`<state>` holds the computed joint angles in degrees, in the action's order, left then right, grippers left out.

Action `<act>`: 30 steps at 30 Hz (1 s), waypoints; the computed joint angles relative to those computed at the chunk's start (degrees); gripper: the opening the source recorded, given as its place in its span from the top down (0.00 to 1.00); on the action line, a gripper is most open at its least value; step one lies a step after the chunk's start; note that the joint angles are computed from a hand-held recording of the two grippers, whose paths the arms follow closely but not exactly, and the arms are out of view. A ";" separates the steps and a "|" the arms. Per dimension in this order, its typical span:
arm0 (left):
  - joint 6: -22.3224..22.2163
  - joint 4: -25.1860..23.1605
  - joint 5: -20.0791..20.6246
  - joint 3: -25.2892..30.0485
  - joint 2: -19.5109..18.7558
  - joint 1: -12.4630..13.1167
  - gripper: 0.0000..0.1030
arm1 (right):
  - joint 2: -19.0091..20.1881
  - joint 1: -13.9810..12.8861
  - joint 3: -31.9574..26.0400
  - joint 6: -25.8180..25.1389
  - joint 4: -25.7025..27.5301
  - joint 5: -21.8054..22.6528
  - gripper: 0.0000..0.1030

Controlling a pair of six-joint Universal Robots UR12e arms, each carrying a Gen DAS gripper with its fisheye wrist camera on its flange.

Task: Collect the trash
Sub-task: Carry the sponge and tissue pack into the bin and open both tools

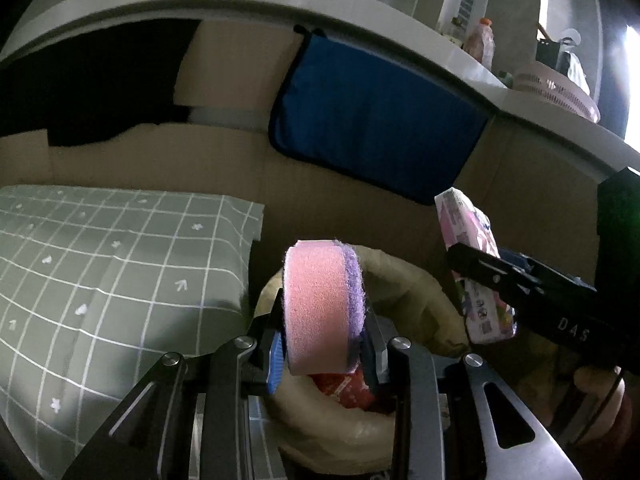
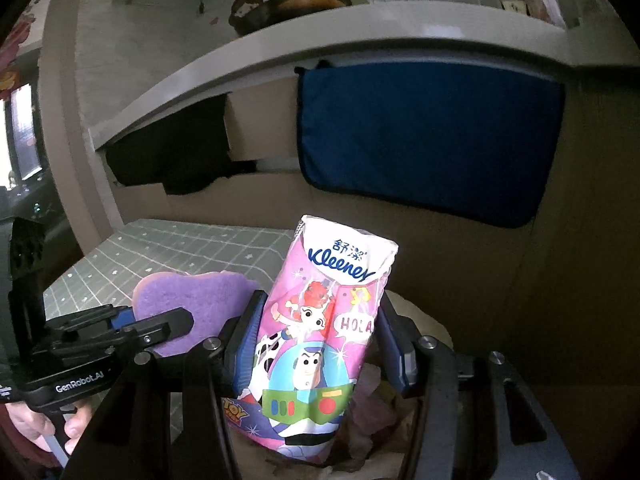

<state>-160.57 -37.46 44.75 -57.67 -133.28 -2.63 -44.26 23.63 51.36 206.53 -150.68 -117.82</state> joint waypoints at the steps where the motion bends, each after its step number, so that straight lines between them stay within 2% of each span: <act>1: 0.30 -0.72 -0.36 0.30 -0.22 -0.08 0.69 | 0.06 -0.11 0.00 0.25 0.28 0.22 0.53; 6: 3.60 -5.64 -2.49 1.89 -1.14 -0.06 0.68 | -0.23 -0.32 1.04 1.73 1.10 0.71 0.53; 9: 7.48 -10.73 -3.57 3.42 -1.72 -0.14 0.57 | -0.44 -0.40 1.70 2.85 1.23 0.79 0.53; 13: 6.46 -12.78 -5.27 4.72 -2.28 0.35 0.51 | -0.49 -0.49 1.99 4.04 1.55 0.96 0.53; 15: 4.01 -11.66 -5.80 4.89 -2.32 0.85 0.50 | -0.32 -0.50 1.76 4.43 2.13 1.15 0.53; 18: 0.06 -7.39 -5.18 4.06 -1.69 1.82 0.50 | 0.19 -0.57 1.06 4.54 3.35 1.46 0.53; 21: -0.13 -6.49 -4.20 3.19 -0.82 2.52 0.50 | 0.97 -0.75 0.03 5.09 5.23 1.90 0.53; 25: 0.37 -5.40 -1.29 0.37 1.26 3.36 0.50 | 1.86 -0.88 -1.16 6.04 7.22 1.96 0.48; 29: -0.23 3.14 1.89 -5.89 4.39 4.18 0.50 | 2.13 -0.37 -1.53 6.63 6.97 -0.02 0.42; 30: 0.31 3.77 2.13 -6.62 4.77 4.31 0.50 | 2.07 -0.13 -1.51 6.75 6.77 -0.44 0.41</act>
